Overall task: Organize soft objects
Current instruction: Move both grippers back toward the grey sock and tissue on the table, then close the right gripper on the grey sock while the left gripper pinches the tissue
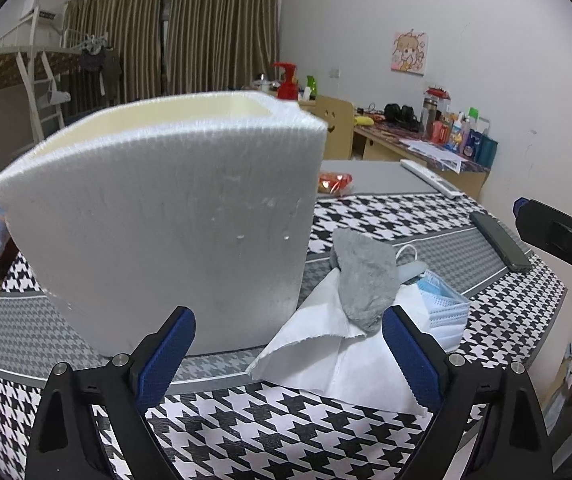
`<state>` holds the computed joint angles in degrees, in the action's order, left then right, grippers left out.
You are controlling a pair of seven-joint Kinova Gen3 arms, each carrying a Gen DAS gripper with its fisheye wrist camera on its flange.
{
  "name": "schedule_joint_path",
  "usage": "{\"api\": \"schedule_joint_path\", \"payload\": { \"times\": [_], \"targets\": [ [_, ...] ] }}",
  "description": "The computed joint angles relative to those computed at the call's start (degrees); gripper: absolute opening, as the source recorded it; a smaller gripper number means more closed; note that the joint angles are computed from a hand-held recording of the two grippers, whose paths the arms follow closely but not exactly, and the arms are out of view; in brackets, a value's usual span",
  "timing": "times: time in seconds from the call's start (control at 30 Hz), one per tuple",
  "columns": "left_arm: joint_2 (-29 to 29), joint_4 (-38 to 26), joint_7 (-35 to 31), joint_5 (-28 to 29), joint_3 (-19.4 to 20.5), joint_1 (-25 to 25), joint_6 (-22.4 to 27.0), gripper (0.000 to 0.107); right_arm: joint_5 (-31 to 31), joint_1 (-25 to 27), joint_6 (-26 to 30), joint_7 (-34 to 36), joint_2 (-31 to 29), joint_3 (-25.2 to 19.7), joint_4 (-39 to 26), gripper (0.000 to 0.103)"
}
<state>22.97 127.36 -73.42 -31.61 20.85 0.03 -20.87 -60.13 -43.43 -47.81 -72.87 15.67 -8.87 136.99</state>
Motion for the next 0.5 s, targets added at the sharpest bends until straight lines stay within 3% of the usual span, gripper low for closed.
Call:
{"api": "schedule_joint_path", "payload": {
  "times": [0.33,0.5],
  "targets": [
    [3.44,-3.19,-0.25,-0.72,4.27,-2.34,5.28,0.084,4.71,3.06,5.45,-2.49,2.23,1.9,-1.86,0.089],
    [4.82,-4.97,-2.4,1.85,5.25,-1.89,8.17,0.08,7.68,4.68,9.19,-4.08,3.21,3.28,-3.12,0.089]
  ]
}}
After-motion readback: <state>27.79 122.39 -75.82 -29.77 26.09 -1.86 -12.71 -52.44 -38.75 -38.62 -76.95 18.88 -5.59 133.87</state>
